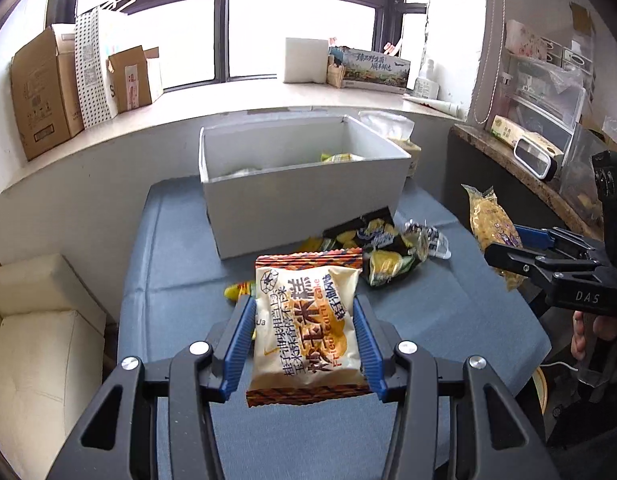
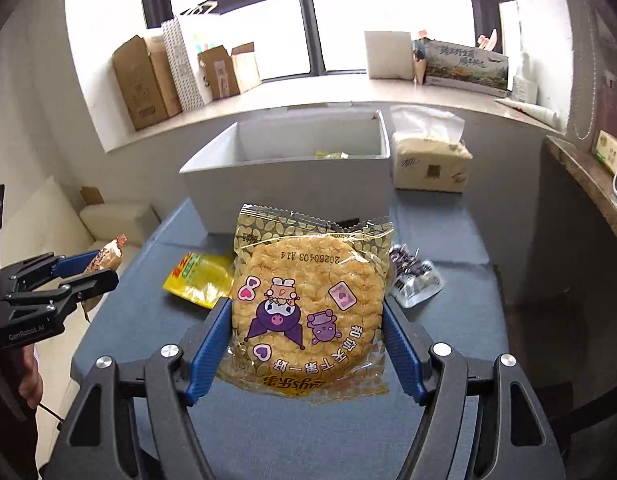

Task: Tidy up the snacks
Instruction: 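Carry the cream packet with the left tool while the right grasps the round cracker pack, both into the box, then release both packs into the white box and withdraw both tools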

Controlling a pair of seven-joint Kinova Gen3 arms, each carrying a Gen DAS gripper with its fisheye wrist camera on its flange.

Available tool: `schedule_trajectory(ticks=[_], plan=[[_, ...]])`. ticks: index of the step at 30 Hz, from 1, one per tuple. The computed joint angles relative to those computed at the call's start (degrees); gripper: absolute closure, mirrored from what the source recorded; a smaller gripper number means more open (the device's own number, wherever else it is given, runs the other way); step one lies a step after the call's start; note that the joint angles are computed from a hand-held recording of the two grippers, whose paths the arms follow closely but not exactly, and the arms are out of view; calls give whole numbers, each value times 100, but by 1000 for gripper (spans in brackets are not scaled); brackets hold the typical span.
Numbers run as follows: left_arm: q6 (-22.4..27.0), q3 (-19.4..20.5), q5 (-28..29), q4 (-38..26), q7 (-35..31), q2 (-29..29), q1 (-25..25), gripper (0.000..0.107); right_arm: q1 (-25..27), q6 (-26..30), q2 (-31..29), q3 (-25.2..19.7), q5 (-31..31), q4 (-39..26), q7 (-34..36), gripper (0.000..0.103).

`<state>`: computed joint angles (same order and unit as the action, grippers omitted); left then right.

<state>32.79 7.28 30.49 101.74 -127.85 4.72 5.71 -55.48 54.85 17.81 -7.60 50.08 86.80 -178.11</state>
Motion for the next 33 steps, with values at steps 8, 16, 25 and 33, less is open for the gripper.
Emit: schedule_trajectory(ticks=[8,16,25,33], plan=[[25,401,-867,-2124,1073,1169,101,54,1167,-381,462,-93,-345,-1317,1513,26],[588,213,-2641,-4247,2786,2654,758,54,2754,30,1776,-1534,-688,-3441,3377,26],[1925,-744,-1775,-5895,2562,3591,1105,53,2386,1002,2862,-207,-2275,-5534,4656,24],[2056,-505,-1491,-6043,2655,3722,752,5,2279,1052,2873,433,-2787,-5542,4496,0]])
